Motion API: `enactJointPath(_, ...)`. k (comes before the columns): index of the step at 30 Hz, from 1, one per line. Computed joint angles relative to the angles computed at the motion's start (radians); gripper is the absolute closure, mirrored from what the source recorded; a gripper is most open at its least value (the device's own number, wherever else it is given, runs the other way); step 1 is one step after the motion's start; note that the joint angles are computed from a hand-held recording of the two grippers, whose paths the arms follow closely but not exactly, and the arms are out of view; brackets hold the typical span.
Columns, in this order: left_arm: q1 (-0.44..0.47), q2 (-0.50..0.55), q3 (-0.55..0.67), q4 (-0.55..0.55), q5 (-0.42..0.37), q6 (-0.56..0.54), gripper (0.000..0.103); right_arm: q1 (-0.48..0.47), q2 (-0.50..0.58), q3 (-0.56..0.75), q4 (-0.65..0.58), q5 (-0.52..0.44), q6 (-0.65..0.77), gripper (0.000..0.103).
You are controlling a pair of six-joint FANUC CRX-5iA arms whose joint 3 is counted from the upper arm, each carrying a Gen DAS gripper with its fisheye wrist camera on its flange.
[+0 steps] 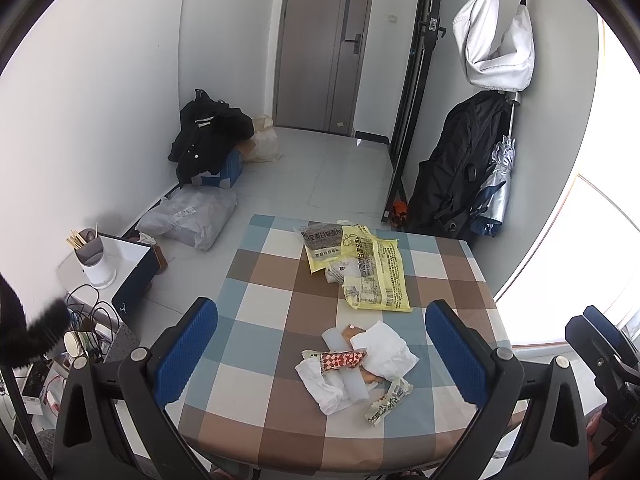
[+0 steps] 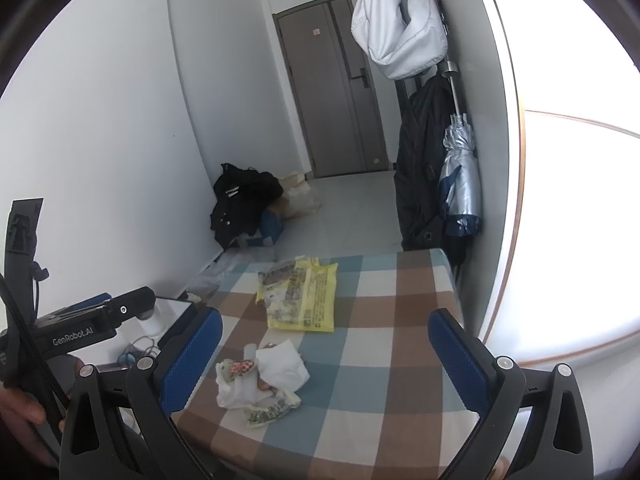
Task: Collect trash
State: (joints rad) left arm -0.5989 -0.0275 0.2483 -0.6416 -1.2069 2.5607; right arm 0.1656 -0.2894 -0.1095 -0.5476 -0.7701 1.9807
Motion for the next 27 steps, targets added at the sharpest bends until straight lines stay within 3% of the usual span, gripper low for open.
enactJointPath(5, 0.014, 0.001, -0.004, 0.033, 0.014, -0.025, 0.001, -0.025, 0.022, 0.030, -0.048, -0.061, 0.031, 0.000)
enactJointPath(12, 0.042, 0.007, -0.008, 0.074, 0.023, -0.049, 0.001, -0.003, 0.051, 0.042, 0.006, -0.076, -0.014, 0.000)
enactJointPath(19, 0.167, -0.007, -0.066, 0.252, 0.083, -0.111, 0.001, 0.013, 0.155, 0.111, 0.033, -0.162, -0.051, 0.000)
enactJointPath(27, 0.323, -0.002, -0.138, 0.450, 0.102, -0.154, 0.001, 0.113, 0.292, 0.183, 0.117, -0.266, -0.031, 0.001)
